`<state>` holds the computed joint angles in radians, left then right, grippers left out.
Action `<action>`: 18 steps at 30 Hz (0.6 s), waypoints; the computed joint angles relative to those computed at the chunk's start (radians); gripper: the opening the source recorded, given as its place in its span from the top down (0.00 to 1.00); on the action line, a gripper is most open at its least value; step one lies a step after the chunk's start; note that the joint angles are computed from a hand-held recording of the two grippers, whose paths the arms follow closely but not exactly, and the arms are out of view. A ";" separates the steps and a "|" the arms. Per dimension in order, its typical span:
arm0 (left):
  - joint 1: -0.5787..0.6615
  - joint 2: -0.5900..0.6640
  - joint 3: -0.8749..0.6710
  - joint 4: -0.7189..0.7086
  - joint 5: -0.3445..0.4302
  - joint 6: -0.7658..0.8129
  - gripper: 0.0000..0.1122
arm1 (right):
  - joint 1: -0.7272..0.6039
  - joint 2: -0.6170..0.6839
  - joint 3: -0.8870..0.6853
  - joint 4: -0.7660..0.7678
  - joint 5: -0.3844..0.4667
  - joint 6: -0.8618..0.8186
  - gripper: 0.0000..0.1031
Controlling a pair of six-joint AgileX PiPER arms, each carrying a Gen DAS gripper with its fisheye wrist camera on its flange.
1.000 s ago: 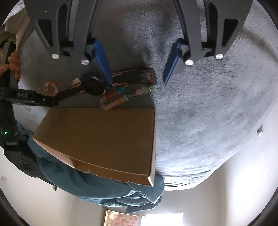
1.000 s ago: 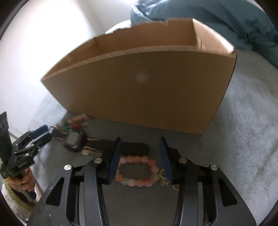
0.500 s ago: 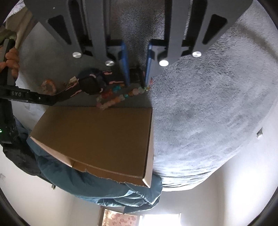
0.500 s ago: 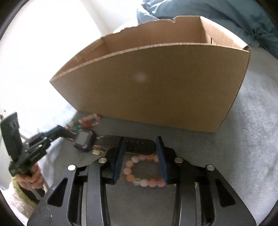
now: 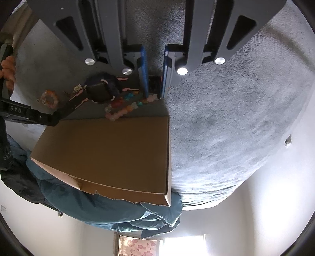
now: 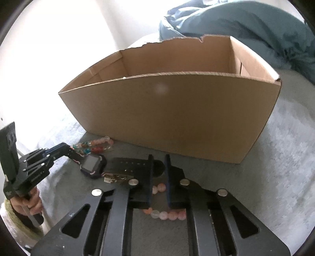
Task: Organize jewelry
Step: 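Close the right gripper on the black smartwatch while the left gripper grasps its strap, then lift the black smartwatch with both grippers and carry it over the box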
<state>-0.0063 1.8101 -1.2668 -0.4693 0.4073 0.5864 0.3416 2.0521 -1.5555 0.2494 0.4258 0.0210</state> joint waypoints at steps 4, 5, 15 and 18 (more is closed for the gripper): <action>-0.005 -0.018 0.011 0.005 -0.012 -0.010 0.90 | 0.005 -0.045 0.044 -0.008 -0.047 0.010 0.97; -0.005 -0.025 0.014 -0.003 -0.013 -0.006 0.90 | 0.003 -0.058 0.055 -0.004 -0.060 0.008 0.98; -0.033 -0.075 0.063 0.073 -0.041 -0.078 0.90 | 0.026 -0.128 0.118 0.032 -0.090 -0.023 0.99; -0.029 -0.074 0.056 0.077 -0.029 -0.096 0.90 | 0.030 -0.151 0.140 0.039 -0.099 -0.025 0.99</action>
